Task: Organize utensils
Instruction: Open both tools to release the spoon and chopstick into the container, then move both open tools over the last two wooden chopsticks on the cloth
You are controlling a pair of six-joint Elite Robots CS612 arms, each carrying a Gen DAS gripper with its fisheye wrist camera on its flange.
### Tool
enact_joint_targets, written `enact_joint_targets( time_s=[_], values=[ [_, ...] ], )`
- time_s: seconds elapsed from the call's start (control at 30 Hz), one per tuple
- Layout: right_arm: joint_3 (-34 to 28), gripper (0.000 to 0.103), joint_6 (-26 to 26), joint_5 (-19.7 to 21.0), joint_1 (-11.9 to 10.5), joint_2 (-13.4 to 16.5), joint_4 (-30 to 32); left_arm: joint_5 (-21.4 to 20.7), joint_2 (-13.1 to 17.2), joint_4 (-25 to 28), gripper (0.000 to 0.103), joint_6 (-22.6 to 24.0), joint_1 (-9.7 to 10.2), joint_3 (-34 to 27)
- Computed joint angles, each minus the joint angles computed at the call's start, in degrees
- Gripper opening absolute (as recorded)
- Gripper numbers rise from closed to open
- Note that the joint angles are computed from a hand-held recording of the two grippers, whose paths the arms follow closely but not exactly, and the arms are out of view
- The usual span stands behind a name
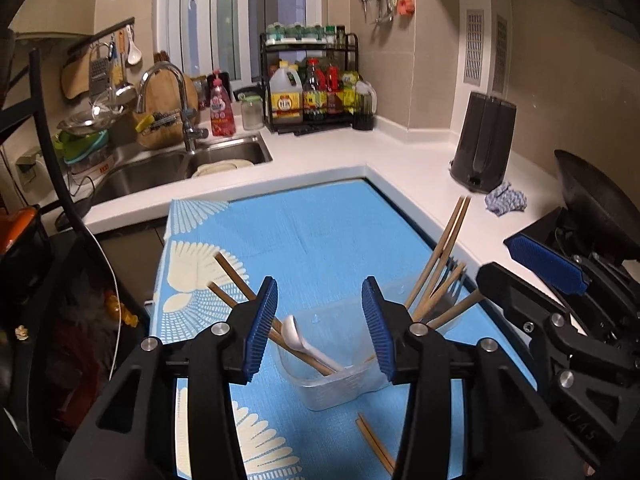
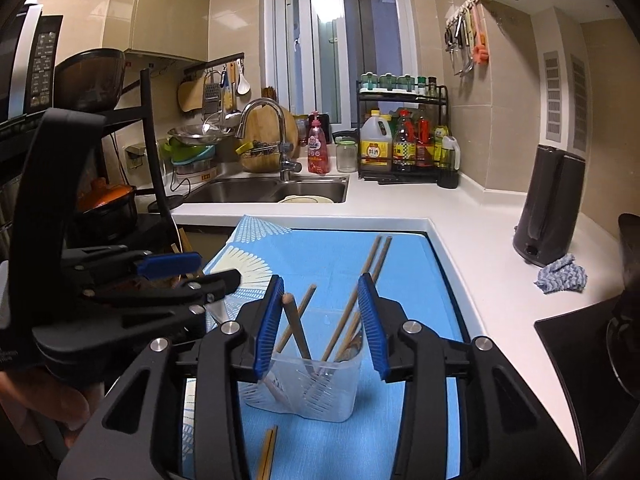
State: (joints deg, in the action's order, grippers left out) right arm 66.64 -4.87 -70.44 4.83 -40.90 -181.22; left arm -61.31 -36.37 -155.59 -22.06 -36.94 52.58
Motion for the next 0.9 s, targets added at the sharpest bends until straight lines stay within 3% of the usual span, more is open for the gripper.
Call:
enact_joint_targets(
  time_s=[0.1,0.27,0.4,0.6,0.77,0.9],
  values=[
    [2.9,0.043,1.4,0.7,-0.6,-1.8,-3.5,2.4,-1.5,-4.5,0.053,1.1,-0.78,2.5],
    [6.8,0.043,2.0,2.3,-1.3,-4.0,-8.0,5.1,-3.7,-10.8,0.057,1.1,-1.94,6.7],
    [10.3,0.045,4.2,4.1,-2.3,-5.6,-12.4,7.8,-5.6,-15.9,0.068,0.8,-3.11,11.2],
    [16.8,0.050,8.8,3.2,-3.1,-7.0,-19.8,10.2,-7.4,-19.9,0.074,-2.8,-4.99,18.2],
    [20.9,0.049,7.1,-0.7,-3.2,-6.7,-20.0,13.2,-7.2,-21.5,0.074,-5.2,-6.53,22.7],
    [23.4,0.045,5.0,1.6,-3.9,-6.8,-15.3,14.9,-7.4,-23.1,0.074,-6.4,-7.50,26.0]
  ],
)
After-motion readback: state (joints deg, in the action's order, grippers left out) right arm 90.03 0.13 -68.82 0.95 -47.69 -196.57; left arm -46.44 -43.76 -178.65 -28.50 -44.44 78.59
